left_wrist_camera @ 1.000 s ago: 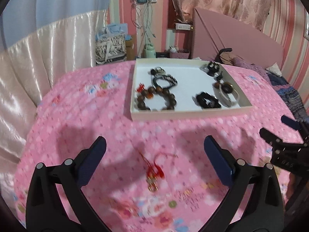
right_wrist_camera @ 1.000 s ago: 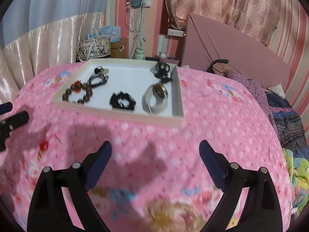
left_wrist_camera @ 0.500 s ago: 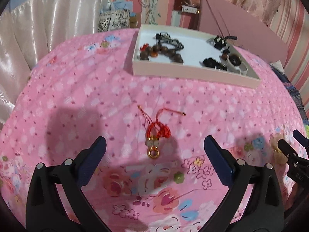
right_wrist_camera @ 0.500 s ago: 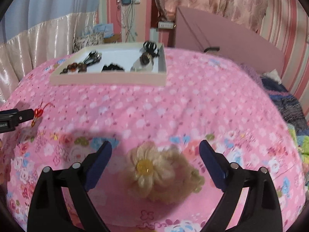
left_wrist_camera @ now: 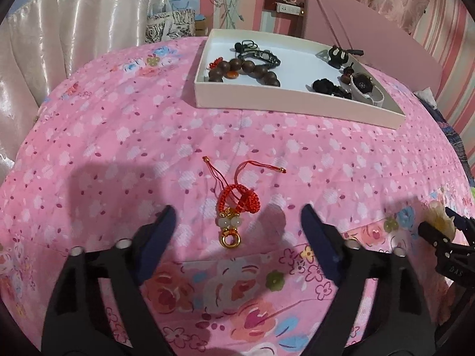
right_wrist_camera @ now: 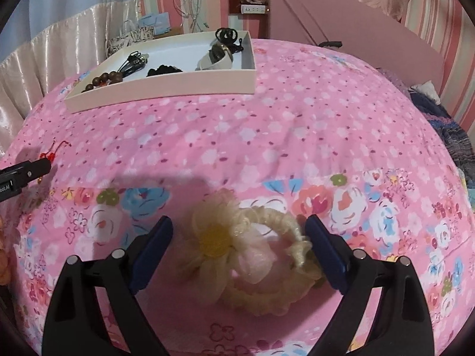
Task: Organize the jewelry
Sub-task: 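Withdraw both grippers toward the red-cord pendant and cream flower scrunchie, then grasp the red-cord pendant with left gripper while right grasps the cream flower scrunchie, then carry both held items into the white tray and open both grippers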
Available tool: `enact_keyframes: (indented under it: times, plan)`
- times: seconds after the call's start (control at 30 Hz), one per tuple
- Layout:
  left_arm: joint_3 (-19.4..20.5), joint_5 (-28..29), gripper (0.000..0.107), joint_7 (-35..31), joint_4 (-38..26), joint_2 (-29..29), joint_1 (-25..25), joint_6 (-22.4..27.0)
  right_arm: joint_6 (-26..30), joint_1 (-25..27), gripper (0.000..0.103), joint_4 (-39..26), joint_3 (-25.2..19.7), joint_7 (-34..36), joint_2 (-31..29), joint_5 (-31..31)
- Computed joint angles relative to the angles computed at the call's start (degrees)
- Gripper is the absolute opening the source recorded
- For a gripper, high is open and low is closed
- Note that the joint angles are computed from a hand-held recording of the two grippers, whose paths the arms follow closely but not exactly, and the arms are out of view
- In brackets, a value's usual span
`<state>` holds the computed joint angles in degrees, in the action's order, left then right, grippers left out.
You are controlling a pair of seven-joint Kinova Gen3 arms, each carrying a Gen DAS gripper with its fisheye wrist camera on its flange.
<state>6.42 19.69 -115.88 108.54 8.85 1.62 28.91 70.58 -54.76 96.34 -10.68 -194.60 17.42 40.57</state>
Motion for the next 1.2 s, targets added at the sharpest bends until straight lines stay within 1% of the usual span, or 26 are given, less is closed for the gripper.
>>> enact_keyframes:
  times: [0.03, 0.07, 0.13, 0.2, 0.3, 0.33, 0.37, 0.4, 0.47, 0.53, 0.6, 0.67, 0.87, 0.97, 1.07, 1.2]
  plan:
    - [0.1, 0.2, 0.072, -0.2, -0.5, 0.5, -0.1, 0.9, -0.1, 0.2, 0.088, -0.1, 0.1, 0.1, 0.1, 0.0]
    - [-0.1, -0.4, 0.068, 0.5, -0.9, 1.0, 0.2, 1.3, -0.4, 0.2, 0.083, 0.1, 0.1, 0.1, 0.0, 0.0]
    - [-0.5, -2.4, 0.066, 2.5, -1.1, 1.3, 1.3, 0.7, -0.8, 0.2, 0.076, 0.6, 0.0, -0.3, -0.4, 0.2]
    - [-0.6, -3.9, 0.062, 3.9, -0.9, 1.4, 2.0, -0.2, -1.0, 0.1, 0.066, 0.7, 0.0, -0.5, -0.5, 0.6]
    - [-0.9, -6.7, 0.054, 6.7, -1.5, 1.9, 3.1, -0.7, -1.0, 0.2, 0.061, 0.7, -0.1, -0.5, -0.5, 0.8]
    - [-0.9, -7.3, 0.05, 7.3, -1.8, 2.1, 3.2, -0.7, -0.8, 0.2, 0.059, 0.5, -0.2, -0.3, -0.4, 0.8]
    - [-1.1, -8.3, 0.046, 8.3, -2.0, 2.3, 3.6, -0.9, -0.6, 0.2, 0.055, 0.4, -0.2, -0.1, -0.3, 0.9]
    - [-1.0, -8.6, 0.044, 8.5, -2.0, 2.3, 3.5, -1.0, -0.6, 0.1, 0.051, 0.2, -0.2, 0.1, -0.3, 1.0]
    - [-0.8, -9.3, 0.034, 9.0, -2.0, 2.2, 3.5, -1.2, -0.6, 0.0, 0.047, 0.1, -0.2, 0.4, -0.2, 1.1]
    - [-0.7, -9.6, 0.029, 9.2, -1.8, 2.2, 3.4, -1.4, -0.6, -0.1, 0.041, 0.1, -0.3, 0.8, -0.2, 1.4]
    - [-0.9, -10.8, 0.023, 10.4, -1.8, 2.2, 3.9, -1.7, -0.8, -0.2, 0.033, 0.2, -0.3, 1.1, -0.2, 1.6]
    - [-0.9, -11.2, 0.012, 10.8, -1.5, 2.0, 3.8, -2.1, -1.3, -0.3, 0.028, 0.5, -0.3, 0.8, -0.4, 1.8]
    - [0.4, -8.7, 0.009, 7.2, -0.5, 1.4, 2.0, -2.5, -3.7, 0.2, 0.022, 2.5, -0.3, -1.7, -1.7, 2.4]
    - [1.3, -6.0, 0.008, 4.0, -0.3, 1.1, 0.8, -2.2, -4.7, 0.5, 0.022, 3.3, -0.5, -2.9, -2.1, 3.0]
    - [1.0, -5.6, 0.008, 3.2, 0.2, 0.7, 1.2, -2.6, -4.9, 0.5, 0.022, 3.6, -0.7, -3.5, -2.1, 3.5]
    - [1.6, -2.2, 0.008, -0.3, 0.7, 0.1, 0.1, -2.6, -5.7, 0.7, 0.021, 4.4, -0.8, -5.0, -2.6, 4.2]
